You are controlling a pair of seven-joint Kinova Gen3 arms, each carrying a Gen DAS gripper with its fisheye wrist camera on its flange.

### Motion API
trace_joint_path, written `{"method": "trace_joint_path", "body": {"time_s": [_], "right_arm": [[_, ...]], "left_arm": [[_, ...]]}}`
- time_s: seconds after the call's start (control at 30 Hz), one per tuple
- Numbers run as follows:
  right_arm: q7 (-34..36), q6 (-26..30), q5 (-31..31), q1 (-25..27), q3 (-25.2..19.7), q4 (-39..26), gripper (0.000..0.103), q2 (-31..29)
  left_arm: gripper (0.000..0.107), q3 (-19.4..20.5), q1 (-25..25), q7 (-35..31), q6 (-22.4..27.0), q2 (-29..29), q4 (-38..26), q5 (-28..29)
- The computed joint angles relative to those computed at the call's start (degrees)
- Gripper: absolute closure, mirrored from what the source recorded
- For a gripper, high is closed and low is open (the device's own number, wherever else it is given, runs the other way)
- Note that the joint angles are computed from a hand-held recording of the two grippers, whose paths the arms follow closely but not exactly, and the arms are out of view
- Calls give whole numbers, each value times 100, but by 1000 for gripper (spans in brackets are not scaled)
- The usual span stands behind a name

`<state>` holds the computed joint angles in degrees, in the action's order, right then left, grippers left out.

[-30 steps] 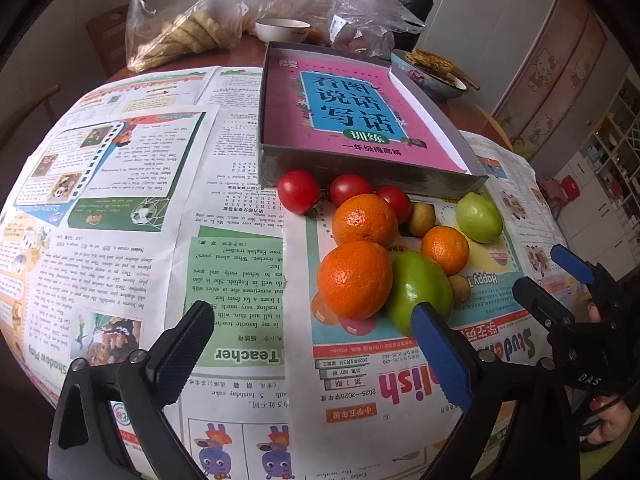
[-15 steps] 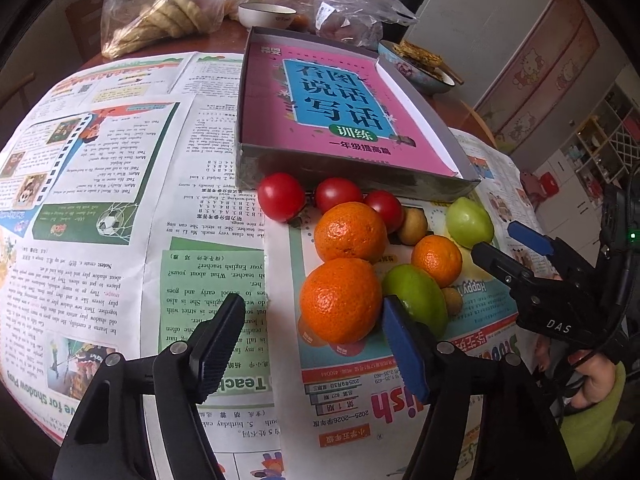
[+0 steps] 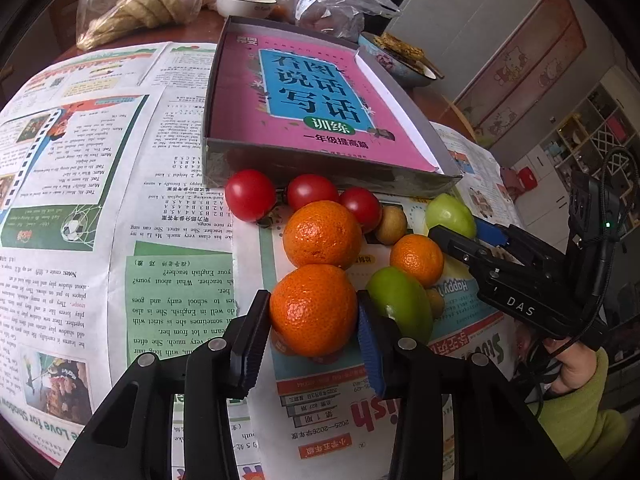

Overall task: Organize fruits
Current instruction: 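Grasp the large orange with the left tool while the right tool grasps the green apple, then carry the orange into the grey tray with the left tool while the right tool places the green apple there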

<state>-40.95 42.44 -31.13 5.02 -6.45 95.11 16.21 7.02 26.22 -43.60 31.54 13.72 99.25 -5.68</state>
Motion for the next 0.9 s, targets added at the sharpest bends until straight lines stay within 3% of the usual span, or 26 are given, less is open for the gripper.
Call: {"method": "trace_joint_path", "body": {"time_s": [0.03,0.13,0.3,0.7,0.9], "right_arm": [[15,11,-10,1,-7,-13,56,19],[-42,-14,33,-35,7,-39,61,62],[108,-43,-85,53,-63,-13,61,78],[799,301,-1076,462,-50,-9,61,-181],[819,309,-1237,310,44,-190,61,-195]], "left_arm": [[65,6,-13,-9,-22,-5,15,19],[66,15,-30,-34,-40,-14,31,44],[66,-9,2,16,0,-83,60,4],[66,-110,196,909,184,-422,15,-1073],[66,-65,14,787,264,-325,-211,-1107]]}}
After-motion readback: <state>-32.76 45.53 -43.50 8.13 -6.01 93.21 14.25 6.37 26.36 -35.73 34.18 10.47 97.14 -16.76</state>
